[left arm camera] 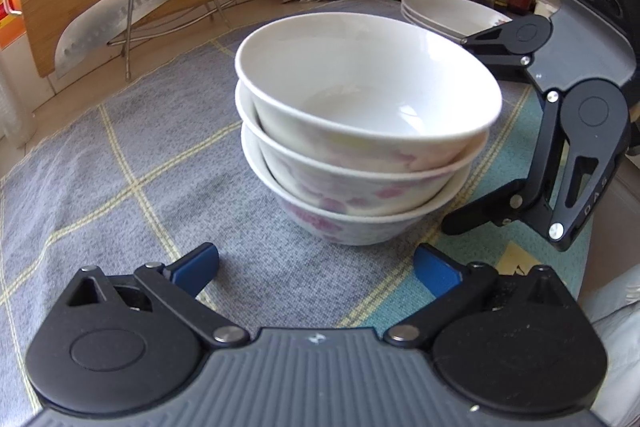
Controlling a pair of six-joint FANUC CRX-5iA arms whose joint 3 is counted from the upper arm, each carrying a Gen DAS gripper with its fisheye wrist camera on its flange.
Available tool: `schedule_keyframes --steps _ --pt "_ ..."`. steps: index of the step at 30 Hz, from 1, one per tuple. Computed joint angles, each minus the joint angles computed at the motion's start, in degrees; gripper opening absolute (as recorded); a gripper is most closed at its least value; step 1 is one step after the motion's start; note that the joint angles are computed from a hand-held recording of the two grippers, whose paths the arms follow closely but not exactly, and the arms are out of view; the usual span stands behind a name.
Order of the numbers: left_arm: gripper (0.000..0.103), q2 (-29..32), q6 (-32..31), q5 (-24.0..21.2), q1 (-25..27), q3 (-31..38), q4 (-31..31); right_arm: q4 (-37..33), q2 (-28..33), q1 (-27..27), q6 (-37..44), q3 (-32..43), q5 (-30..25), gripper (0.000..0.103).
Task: Organize plates and bowls
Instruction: 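Close the left gripper on the bowl stack while the right gripper grips its opposite side, then lift the bowl stack with both grippers and carry it over the plate stack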
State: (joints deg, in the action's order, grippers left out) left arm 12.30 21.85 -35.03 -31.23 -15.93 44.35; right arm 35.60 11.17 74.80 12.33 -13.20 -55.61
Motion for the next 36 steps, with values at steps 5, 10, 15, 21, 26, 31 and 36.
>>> schedule_keyframes --steps 5,10,15,21,26,31,36 --pt "0.103 1.44 -3.76 -3.1 0.5 1.97 0.54 -2.65 1.26 -0.73 3.62 2.91 -1.73 0.103" --pt "0.101 3.73 -8.47 -8.31 1.66 5.41 0.1 -4.67 0.93 -2.39 10.73 3.2 0.9 0.103" --pt "0.095 5.69 -9.44 -13.43 2.43 9.35 -1.89 -7.13 -0.63 -3.97 18.52 2.31 5.69 0.103" --pt "0.091 7.69 -11.81 -17.46 2.58 12.64 -2.15 -10.1 -1.59 -6.16 26.36 2.34 10.09 0.101" --pt "0.088 8.91 -14.21 -19.77 2.64 14.68 -3.01 -13.49 -0.69 -7.45 32.72 4.55 10.61 0.094" --pt "0.083 10.59 -16.23 -22.82 2.82 17.01 -2.86 -16.64 0.08 -7.99 38.08 6.57 9.64 0.087" --pt "0.08 11.92 -18.42 -24.69 2.96 18.71 -3.46 -18.77 0.74 -8.53 40.98 8.24 8.69 0.085"
